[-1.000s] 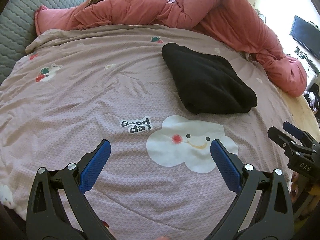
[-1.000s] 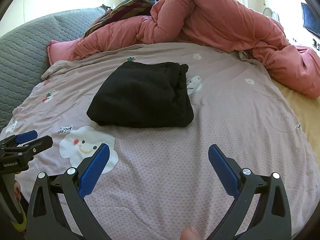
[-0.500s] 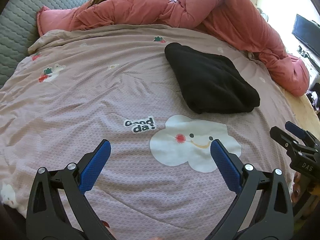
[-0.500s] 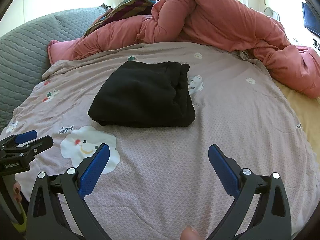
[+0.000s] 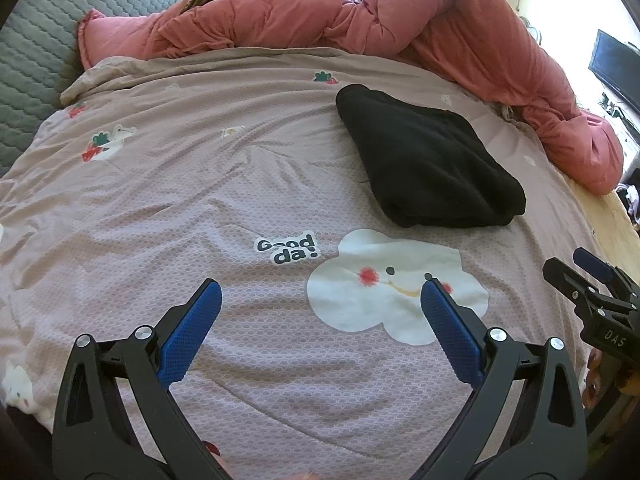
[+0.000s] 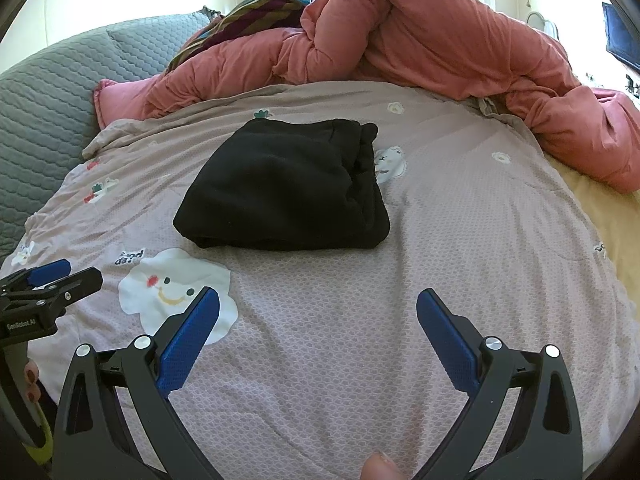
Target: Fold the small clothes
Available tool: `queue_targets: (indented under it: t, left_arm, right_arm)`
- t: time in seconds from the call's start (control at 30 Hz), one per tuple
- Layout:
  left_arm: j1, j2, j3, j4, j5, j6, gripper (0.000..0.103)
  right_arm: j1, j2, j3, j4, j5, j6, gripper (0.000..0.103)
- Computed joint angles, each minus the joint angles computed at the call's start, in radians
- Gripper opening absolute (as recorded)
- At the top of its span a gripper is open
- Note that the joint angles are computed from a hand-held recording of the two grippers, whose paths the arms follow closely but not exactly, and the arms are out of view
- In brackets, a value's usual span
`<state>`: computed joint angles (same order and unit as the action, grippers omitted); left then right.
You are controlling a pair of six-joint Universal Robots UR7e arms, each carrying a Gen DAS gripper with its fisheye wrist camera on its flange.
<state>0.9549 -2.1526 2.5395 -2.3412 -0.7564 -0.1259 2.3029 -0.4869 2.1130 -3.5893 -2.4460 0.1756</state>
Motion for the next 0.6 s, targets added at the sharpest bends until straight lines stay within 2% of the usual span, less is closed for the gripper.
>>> queue_targets:
  t: [0.6]
  left_arm:
    - [-0.001, -0.009, -0.003, 0.025, 0.010, -0.020, 0.093]
  right_arm:
    - [-0.003, -0.004, 0.004, 0.001, 0.003, -0.001, 0.098]
